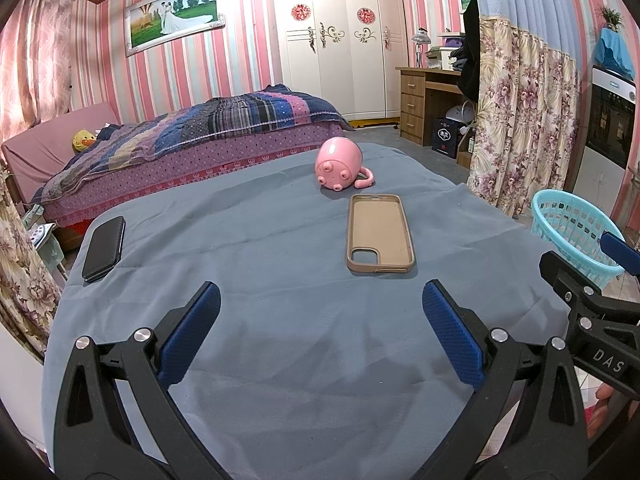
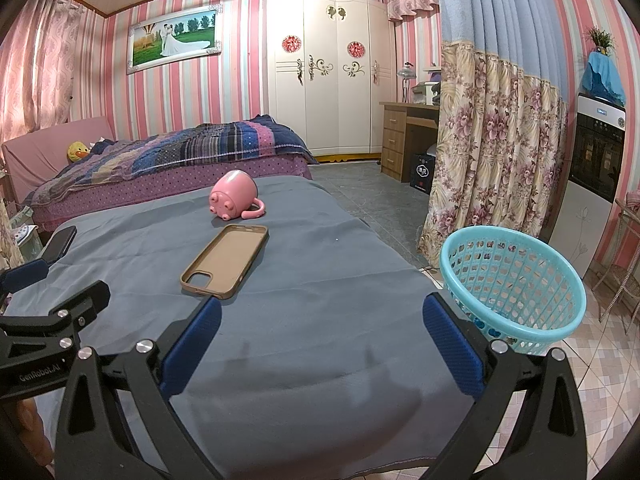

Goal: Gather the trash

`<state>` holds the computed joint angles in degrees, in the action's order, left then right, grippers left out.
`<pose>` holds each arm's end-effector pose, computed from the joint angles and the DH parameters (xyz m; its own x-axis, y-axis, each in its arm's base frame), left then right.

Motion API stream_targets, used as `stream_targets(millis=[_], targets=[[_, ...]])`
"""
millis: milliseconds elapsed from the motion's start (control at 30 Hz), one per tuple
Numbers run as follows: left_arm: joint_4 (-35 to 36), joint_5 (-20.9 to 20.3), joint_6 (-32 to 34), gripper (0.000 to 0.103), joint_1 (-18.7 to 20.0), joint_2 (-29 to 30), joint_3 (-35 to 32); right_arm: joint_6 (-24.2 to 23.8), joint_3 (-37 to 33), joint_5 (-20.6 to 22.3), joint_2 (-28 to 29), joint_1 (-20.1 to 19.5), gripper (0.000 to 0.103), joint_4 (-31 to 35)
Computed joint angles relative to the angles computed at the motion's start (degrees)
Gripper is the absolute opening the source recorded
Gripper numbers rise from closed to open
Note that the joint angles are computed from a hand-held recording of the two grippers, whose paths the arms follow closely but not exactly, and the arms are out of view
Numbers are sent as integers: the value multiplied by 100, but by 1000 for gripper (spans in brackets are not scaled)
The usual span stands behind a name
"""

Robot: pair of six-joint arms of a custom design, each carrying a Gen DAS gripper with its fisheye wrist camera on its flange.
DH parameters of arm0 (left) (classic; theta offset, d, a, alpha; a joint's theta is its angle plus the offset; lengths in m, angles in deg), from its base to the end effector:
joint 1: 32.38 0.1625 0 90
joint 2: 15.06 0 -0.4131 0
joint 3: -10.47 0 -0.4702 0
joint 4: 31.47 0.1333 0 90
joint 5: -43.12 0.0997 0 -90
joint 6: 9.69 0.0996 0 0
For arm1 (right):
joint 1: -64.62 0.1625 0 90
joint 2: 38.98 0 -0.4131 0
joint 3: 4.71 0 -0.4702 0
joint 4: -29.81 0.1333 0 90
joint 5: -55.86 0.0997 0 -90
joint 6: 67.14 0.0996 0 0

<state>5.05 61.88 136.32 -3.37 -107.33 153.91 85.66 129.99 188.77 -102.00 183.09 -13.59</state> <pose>-0.0471 -0.2864 0.1730 -0.6455 -0.0530 -0.7619 0.6187 0.5487 -0.5623 0.2255 -0.2784 -0.0381 -0.7236 -0.0321 0.6894 -0.6258 0.4518 -0.6358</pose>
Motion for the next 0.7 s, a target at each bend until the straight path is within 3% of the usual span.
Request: stream_targets(millis=[700], targets=[[7, -20, 4, 98, -4, 36, 11, -7, 6, 2, 0, 4, 98, -15]])
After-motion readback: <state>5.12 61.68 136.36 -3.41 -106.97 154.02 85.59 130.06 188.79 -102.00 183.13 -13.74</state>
